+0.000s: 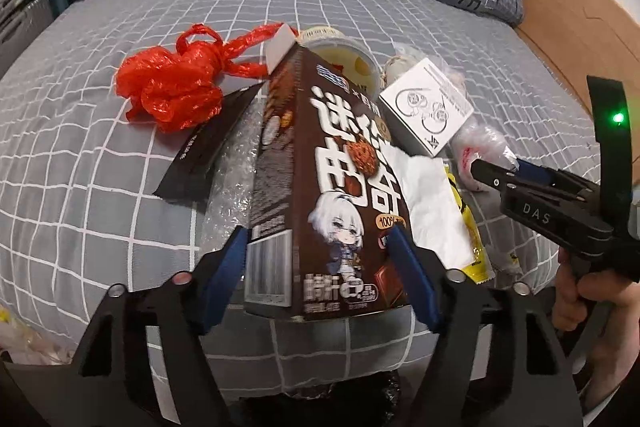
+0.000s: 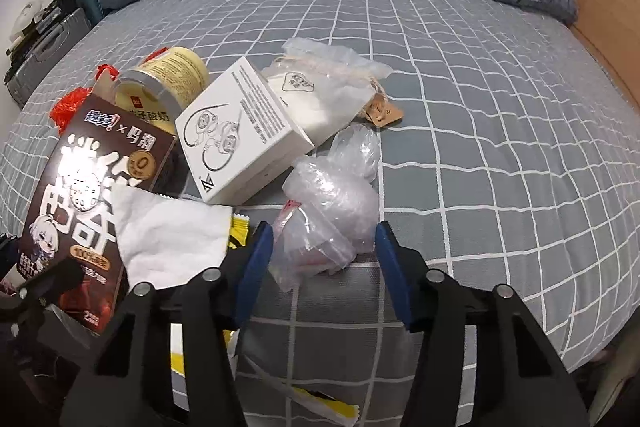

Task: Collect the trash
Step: 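Grasp the brown biscuit box with the left tool while the right tool grasps the clear plastic bag, then lift the brown box with the left tool while the right tool lifts the plastic bag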

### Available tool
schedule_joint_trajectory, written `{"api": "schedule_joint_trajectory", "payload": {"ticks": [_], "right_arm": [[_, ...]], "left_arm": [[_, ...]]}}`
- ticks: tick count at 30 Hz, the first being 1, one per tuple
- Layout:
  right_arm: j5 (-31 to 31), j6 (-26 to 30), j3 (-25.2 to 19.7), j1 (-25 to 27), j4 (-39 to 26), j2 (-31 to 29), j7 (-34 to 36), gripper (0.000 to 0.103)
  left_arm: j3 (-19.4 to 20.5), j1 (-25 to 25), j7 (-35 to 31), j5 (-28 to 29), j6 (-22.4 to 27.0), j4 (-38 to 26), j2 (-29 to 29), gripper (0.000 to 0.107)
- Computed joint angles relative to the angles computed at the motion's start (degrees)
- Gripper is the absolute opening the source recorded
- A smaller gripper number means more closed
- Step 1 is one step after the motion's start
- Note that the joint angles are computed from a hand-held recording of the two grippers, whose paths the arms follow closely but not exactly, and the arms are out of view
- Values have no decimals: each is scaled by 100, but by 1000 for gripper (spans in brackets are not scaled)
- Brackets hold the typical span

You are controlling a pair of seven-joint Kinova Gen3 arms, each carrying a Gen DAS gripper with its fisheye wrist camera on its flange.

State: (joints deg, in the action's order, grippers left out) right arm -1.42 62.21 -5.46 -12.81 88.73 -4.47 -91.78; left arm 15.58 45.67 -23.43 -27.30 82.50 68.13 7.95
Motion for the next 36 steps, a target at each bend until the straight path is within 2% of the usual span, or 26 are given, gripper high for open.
{"api": "schedule_joint_trajectory", "payload": {"ticks": [1,2,7,10,12,15,19,21,22,23,24,29,36], "right_arm": [[12,2,0,2,0,-4,-9,42],[-13,58,13,7,-30,21,5,27],[-25,63,5,20,-16,15,-3,27],[74,20,-30,-7,15,7,-63,29],[87,-41,-30,-11,54,-19,-84,32],[234,-127,-71,-29,107,-56,-213,43],[260,-171,-64,-33,129,-31,-293,48],[224,-188,-46,-36,136,-2,-270,48],[189,-191,-33,-33,140,6,-245,47],[96,-178,2,-23,132,23,-174,36],[96,-179,0,-19,129,24,-180,36],[-27,-176,49,20,116,0,-95,30],[-169,-179,81,86,109,-43,-5,29]], "left_arm": [[-1,-4,-2,5,-14,5,-20,66],[-2,-14,-3,16,-26,9,-37,64],[35,-29,-21,-4,-2,-14,-41,63],[25,7,39,-35,41,-36,-9,67],[-43,92,-8,-19,313,-190,160,86],[-44,197,-23,-117,424,-267,284,92],[-119,267,12,-117,294,-220,255,85],[-133,268,97,-146,211,-145,188,76],[-138,245,152,-135,151,-85,121,74],[-131,214,208,-119,87,-25,54,70],[-122,157,249,-76,-1,45,-31,67],[31,9,279,-79,-91,148,-149,62],[131,-67,231,-66,-109,152,-222,58]]}}
